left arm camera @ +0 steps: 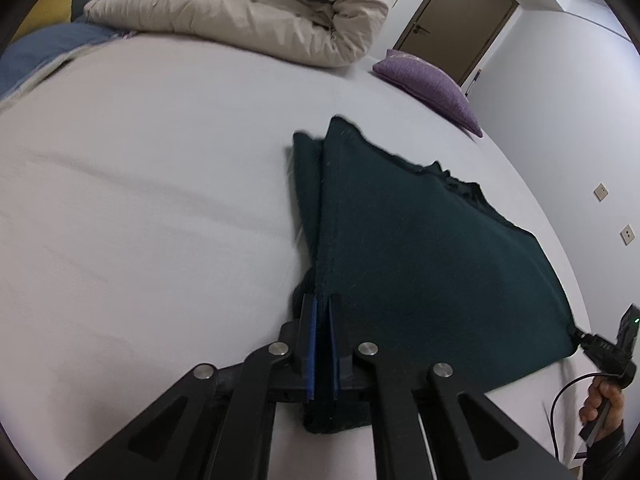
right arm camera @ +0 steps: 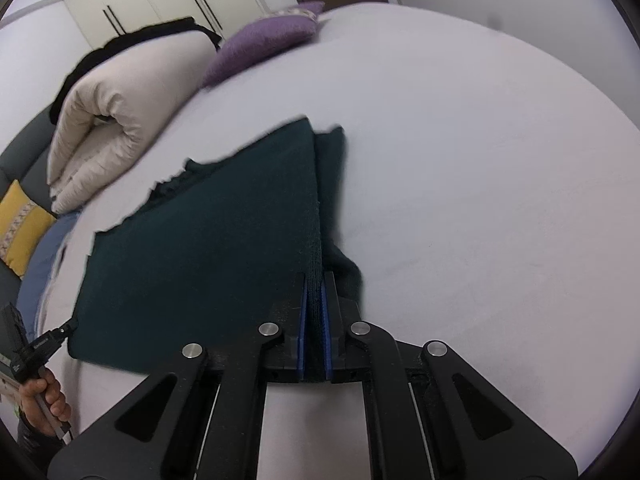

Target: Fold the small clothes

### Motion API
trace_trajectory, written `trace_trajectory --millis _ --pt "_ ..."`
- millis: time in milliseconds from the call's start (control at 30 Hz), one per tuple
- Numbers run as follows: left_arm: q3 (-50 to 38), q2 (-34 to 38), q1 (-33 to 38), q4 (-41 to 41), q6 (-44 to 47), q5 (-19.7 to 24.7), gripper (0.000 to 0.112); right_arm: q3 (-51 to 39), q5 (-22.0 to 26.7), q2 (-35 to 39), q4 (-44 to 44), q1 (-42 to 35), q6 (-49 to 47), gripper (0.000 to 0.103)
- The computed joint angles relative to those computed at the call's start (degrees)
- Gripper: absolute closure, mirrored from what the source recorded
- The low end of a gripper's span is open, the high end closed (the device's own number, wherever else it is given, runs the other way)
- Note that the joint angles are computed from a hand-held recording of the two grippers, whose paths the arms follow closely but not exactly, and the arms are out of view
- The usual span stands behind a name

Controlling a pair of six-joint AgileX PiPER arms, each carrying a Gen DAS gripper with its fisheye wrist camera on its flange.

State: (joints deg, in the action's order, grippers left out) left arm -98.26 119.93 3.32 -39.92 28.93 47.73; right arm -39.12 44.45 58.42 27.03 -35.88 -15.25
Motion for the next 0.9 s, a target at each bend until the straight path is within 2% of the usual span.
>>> trace_trajectory --millis 167,500,633,667,733,767,800,900 --pt "1.58 -0.47 0.59 -1.58 2.03 -0.53 0.106 3.27 2.08 -1.07 6.59 -6.50 -6.59 0.099" --pt "3.30 -0.89 0.79 -2.82 3.40 -1.07 0.105 4.81 -1.26 1.18 5.02 -4.12 -6.34 0.098" --pt "2.81 -0.58 1.60 -4.41 4.25 0.01 0.102 3.74 0.16 2.32 5.80 -4.98 -7.04 0.097" --pt "2.72 -0.69 1.83 -4.36 3.70 0.25 0.100 2.90 1.13 1.56 4.17 -4.53 -4.85 0.095" --pt "2.85 -1.46 2.54 -5.00 3.49 0.70 0.098 1.96 0.28 -1.43 -2.01 -1.66 3.03 0.084" --pt "3.11 -2.21 2.75 -5.01 3.30 0.48 0.098 1.33 -0.44 -2.97 -6.26 0.30 8.22 0.074" --pt "3.45 -3.37 2.75 -4.76 3.26 -0.28 0.098 0.89 -0.56 -4.52 -8.65 1.26 11.55 0.070" --pt "2.66 -5.84 1.70 -3.77 3.29 -2.86 0.098 -1.84 -0.20 -6.87 -10.85 4.03 15.55 0.066"
